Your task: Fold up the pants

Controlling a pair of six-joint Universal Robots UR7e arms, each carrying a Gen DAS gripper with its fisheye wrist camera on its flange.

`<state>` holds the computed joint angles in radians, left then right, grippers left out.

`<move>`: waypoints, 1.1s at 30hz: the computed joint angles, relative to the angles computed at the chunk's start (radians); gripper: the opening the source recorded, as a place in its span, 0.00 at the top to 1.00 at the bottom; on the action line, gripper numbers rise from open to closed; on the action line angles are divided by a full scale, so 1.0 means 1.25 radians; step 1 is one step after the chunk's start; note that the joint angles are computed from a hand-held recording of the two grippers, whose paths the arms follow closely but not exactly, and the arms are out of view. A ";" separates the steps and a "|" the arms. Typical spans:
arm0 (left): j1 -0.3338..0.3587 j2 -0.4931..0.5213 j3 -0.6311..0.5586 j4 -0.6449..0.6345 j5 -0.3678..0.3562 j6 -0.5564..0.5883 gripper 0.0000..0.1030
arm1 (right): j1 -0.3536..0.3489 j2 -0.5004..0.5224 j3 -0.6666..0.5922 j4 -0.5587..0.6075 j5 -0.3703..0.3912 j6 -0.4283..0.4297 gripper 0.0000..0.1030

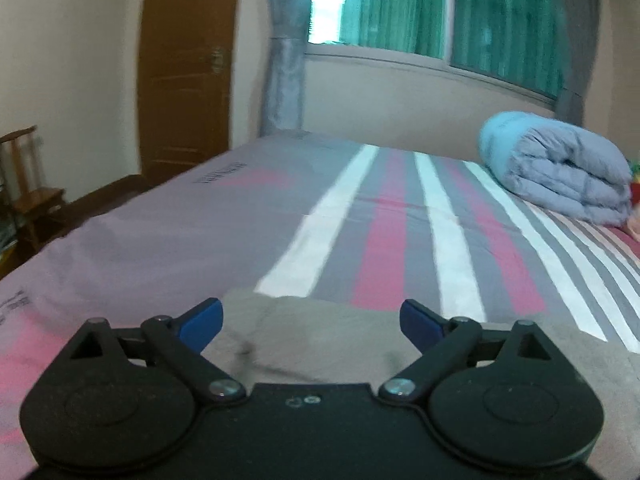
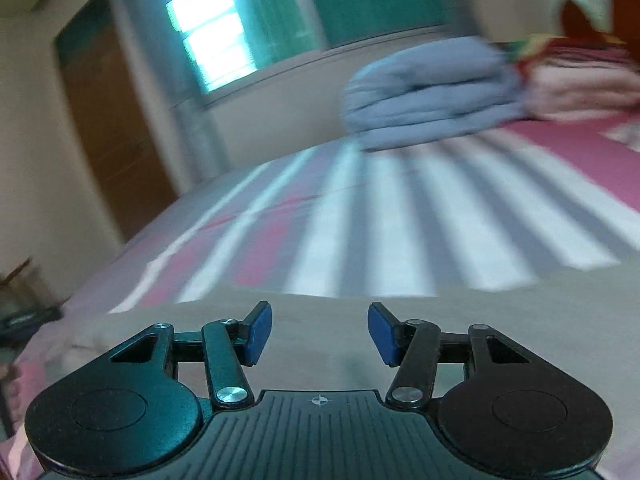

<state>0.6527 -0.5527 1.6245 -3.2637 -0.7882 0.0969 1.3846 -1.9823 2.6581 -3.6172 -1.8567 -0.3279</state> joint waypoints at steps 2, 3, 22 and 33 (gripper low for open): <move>0.007 0.017 -0.031 0.053 -0.016 0.002 0.13 | 0.045 0.140 -0.061 -0.020 -0.013 -0.012 0.50; 0.015 0.022 -0.047 0.094 -0.027 -0.010 0.13 | 0.057 0.197 -0.090 -0.016 -0.017 -0.019 0.52; 0.072 0.046 -0.066 0.111 0.031 0.058 0.06 | 0.019 0.464 -0.337 0.110 -0.108 0.035 0.78; 0.014 -0.032 0.069 0.072 0.025 -0.021 0.06 | -0.132 0.082 -0.096 0.043 0.072 0.023 0.77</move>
<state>0.6705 -0.5925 1.7104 -3.1731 -0.7566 0.0702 1.2190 -1.8800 2.5386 -3.5638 -1.7670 -0.2991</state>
